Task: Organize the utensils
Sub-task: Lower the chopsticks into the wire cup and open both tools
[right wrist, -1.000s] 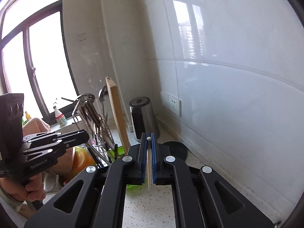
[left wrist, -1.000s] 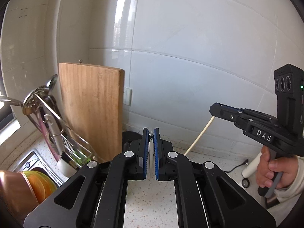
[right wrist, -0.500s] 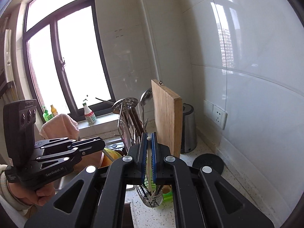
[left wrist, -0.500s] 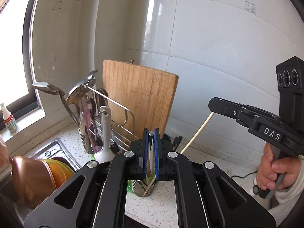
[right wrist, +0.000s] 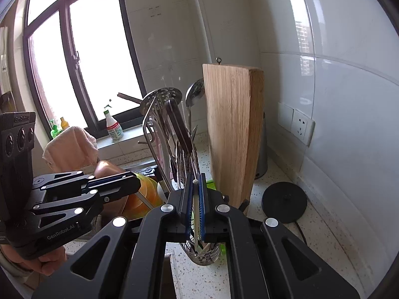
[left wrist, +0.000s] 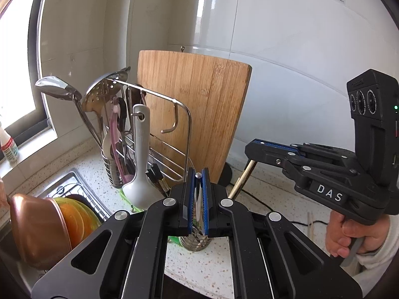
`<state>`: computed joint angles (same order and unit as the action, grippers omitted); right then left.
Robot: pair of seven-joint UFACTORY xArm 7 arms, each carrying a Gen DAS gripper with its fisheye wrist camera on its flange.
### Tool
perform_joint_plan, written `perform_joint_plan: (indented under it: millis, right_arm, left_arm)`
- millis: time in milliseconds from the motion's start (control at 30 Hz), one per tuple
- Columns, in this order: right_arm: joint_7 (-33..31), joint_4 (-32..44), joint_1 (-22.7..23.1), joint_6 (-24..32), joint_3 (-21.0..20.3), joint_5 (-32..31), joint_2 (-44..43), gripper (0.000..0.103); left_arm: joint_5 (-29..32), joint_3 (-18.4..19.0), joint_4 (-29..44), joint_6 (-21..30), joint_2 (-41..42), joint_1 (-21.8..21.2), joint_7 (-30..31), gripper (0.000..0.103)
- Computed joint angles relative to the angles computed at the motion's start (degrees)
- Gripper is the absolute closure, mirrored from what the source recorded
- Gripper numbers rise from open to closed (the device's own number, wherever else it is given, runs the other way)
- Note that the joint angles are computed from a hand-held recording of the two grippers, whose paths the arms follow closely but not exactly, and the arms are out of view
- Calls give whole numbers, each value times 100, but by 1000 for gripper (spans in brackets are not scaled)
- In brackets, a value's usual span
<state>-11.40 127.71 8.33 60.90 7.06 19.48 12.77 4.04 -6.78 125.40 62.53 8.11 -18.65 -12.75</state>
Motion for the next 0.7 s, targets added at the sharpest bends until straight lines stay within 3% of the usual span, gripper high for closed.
perform_joint_plan:
  millis: [367,700]
  right_arm:
    - [115,221,-114,308,15,146,158,100]
    - [17,-308,-332,55,-133,338,-436,98]
  left_arm:
    - [-26,-6,-178,-41,-52,23,-161,96]
    - [150,-54,779,238,419,-313,-83,93]
